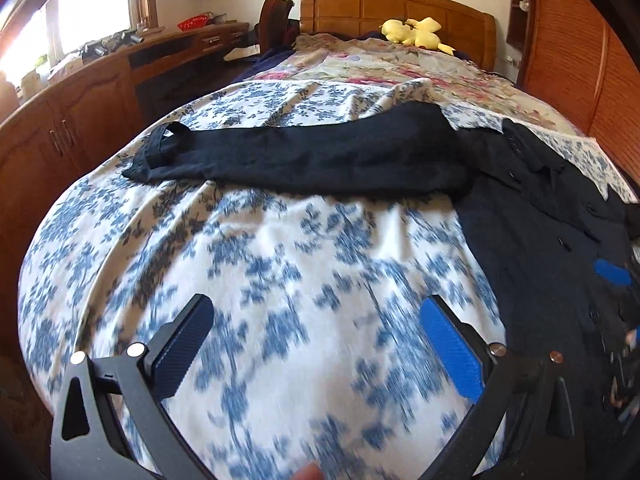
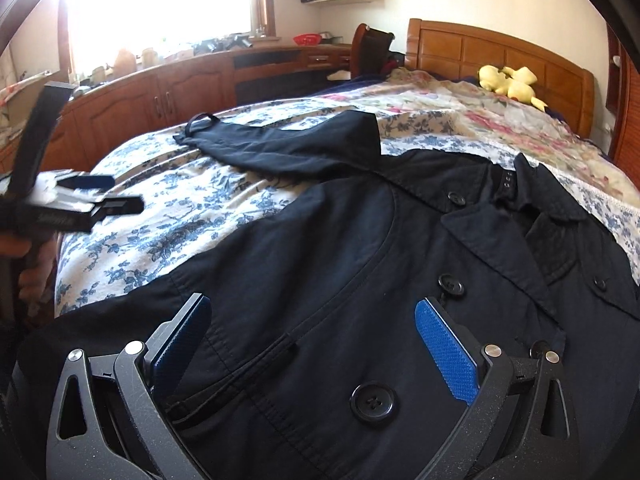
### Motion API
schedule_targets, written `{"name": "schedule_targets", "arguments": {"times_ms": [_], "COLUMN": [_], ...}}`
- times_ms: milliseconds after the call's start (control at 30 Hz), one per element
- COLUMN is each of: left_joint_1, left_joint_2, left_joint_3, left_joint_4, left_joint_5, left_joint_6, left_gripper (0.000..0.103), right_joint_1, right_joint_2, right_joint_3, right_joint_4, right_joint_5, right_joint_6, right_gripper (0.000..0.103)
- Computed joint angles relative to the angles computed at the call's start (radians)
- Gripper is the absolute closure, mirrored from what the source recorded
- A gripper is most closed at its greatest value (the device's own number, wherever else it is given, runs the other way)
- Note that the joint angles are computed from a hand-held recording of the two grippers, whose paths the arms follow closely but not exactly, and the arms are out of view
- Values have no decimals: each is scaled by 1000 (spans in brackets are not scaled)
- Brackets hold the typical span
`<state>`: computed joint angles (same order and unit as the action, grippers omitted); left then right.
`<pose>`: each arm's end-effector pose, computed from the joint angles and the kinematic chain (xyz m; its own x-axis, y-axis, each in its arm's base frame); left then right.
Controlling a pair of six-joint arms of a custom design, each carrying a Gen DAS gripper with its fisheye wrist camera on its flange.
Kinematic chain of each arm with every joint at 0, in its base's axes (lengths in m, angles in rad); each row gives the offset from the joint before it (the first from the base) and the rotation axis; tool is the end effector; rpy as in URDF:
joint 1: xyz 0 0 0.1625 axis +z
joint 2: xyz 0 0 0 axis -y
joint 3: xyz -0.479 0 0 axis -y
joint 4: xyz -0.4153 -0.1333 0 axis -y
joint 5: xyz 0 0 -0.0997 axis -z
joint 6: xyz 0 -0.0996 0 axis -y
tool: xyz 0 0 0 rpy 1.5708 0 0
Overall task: Fold large clothes
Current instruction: 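Reach the left tool to the black sleeve cuff and grasp it, then drag the gripped sleeve with the left tool across the coat body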
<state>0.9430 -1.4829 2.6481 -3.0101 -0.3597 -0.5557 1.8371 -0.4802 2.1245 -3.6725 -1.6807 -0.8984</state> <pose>0.0004 -0.3851 0.2513 -0.6667 -0.4096 -0.6227 0.2516 0.6628 -0.7053 0.2569 -0.4767 -0.0752 -0.4205 -0.8110 0.4068 -0.9072 0.3711 -0.1981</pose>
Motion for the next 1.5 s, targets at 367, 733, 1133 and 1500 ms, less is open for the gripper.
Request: {"name": "schedule_targets", "arguments": {"times_ms": [367,733,1133,1500], "left_joint_1": [241,386,343,63], "left_joint_2": [93,103,171,194], "left_joint_3": [-161,-289,-408,-394], "left_joint_4": [-310,-313,-203,-120], "left_joint_5": [-139,-300,-212,-96], "left_joint_6": [326,333,312,379], "left_gripper": [5,30,103,103], "right_joint_1": [-7,-3,-2,-3], "right_joint_2": [-6,0,0,-50], "right_joint_3": [-11,-15,-9,22], "right_joint_4": [51,54,36,63], "right_joint_5": [-2,-14,-10,-35], "right_joint_6": [27,22,25,28], "right_gripper": [0,0,0,0]}}
